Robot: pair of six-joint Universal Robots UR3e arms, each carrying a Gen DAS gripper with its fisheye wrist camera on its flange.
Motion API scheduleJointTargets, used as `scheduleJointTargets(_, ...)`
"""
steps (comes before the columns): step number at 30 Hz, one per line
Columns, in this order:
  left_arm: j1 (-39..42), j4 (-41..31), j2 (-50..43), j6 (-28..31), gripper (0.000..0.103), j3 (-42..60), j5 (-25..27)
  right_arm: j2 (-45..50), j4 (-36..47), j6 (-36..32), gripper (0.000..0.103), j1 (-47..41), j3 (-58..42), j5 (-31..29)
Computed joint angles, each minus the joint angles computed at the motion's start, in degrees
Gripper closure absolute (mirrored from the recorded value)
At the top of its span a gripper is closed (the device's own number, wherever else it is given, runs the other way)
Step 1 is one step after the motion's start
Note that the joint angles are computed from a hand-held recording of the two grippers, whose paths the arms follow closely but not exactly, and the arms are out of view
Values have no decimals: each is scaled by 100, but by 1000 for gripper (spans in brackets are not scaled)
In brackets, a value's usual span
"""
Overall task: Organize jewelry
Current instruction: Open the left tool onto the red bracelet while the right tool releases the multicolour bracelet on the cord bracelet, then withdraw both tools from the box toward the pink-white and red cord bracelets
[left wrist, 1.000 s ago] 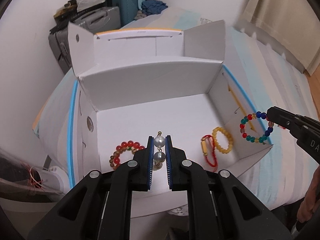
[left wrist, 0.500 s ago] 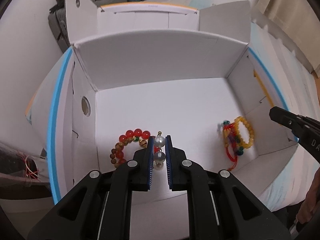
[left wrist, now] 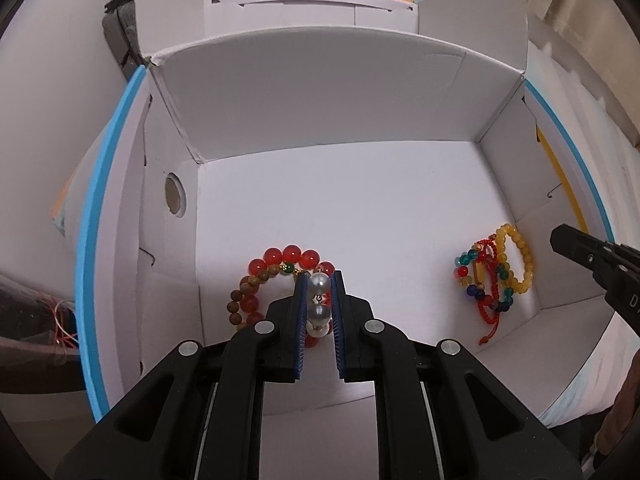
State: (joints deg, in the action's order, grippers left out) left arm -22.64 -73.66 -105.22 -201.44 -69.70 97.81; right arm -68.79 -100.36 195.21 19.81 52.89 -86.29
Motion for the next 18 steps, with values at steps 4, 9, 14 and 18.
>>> scheduleJointTargets(4, -145, -39, -12, -89, 65, 101, 231, -230, -183, -12, 65, -34, 293, 20)
scheduleJointTargets(9, -347, 17, 4, -165, 40, 190, 470, -654, -441, -34, 43, -161, 702, 5)
scheduleJointTargets(14, -601, -59, -176, -280, 29, 617, 659, -1029, -521, -127, 38, -334, 979, -34)
scheduleJointTargets(18, -858, -202, -455, -369, 20, 1167, 820, -1392, -607, -208, 29, -523, 1284, -63)
